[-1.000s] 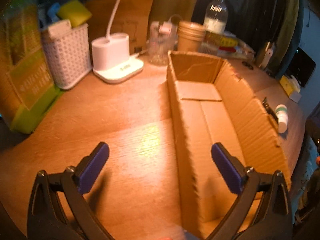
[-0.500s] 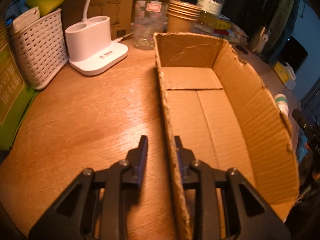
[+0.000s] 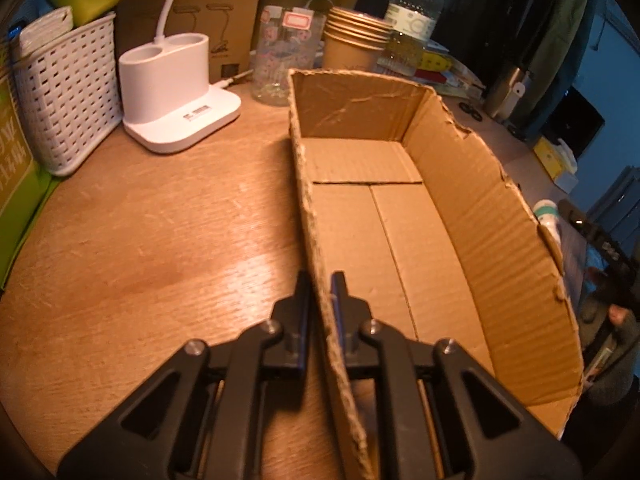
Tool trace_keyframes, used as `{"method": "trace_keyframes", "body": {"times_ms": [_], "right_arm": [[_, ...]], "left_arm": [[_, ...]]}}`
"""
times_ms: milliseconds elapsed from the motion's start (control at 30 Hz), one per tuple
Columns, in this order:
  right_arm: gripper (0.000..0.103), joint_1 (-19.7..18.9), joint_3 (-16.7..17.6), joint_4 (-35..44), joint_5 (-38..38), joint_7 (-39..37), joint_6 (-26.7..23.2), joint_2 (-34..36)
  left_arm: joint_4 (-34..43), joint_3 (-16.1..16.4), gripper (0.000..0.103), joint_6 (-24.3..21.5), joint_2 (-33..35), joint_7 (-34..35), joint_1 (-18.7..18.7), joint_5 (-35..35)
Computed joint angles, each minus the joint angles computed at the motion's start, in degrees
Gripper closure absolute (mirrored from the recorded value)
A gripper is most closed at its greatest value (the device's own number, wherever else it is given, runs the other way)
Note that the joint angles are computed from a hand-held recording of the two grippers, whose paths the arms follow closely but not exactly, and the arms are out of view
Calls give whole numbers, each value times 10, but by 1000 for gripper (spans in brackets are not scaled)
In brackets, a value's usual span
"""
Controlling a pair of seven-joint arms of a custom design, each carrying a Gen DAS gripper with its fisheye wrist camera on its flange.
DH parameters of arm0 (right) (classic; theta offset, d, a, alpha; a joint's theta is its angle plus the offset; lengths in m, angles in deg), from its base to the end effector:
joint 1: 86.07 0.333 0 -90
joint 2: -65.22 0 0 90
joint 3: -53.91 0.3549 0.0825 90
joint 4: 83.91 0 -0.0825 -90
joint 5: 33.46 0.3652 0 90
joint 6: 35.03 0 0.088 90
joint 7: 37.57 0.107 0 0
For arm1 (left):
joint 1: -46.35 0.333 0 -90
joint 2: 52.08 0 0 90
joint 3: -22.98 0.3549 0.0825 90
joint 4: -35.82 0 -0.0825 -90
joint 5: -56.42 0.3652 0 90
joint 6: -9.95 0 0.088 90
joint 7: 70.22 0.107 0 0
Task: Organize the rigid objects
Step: 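Grasp the white pill bottle with the right gripper while the left gripper holds the box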
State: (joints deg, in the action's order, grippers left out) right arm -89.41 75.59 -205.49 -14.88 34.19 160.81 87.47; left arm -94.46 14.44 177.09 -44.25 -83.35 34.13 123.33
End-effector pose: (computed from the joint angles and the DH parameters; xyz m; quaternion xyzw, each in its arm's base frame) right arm 0.6114 0.1380 0.3940 -0.6912 0.5723 -0.2444 0.3674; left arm 0.4818 -0.2417 0.3825 -0.7762 0.5395 -0.2768 0.1726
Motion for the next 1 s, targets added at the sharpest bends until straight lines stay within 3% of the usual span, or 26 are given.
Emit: {"method": "trace_keyframes", "body": {"times_ms": [33,133,233,267,400,500,533,700,1000], "right_arm": [[0,24,-26,12,15,-1,-13,5],[4,55,-61,35,50,-9,-54,10],[6,125,-137,54,84,-11,-89,11],[13,144,-158,59,90,-12,-99,13],[21,225,-245,78,97,-6,-139,22],[37,270,-294,85,82,9,-158,28],[37,281,-306,85,76,15,-159,30],[37,294,-320,87,60,25,-159,33],[39,257,-266,63,79,-22,-119,17]], "left_arm": [[1,2,93,3,1,-7,0,4],[4,3,93,9,4,-10,2,9],[9,5,93,11,9,-7,2,9],[11,6,93,14,11,-8,2,12],[16,16,92,25,15,-63,-2,61],[18,14,92,27,16,-78,0,72],[17,15,92,28,16,-82,1,76],[17,13,92,20,14,-108,2,99],[13,7,92,12,9,-136,7,123]]}}
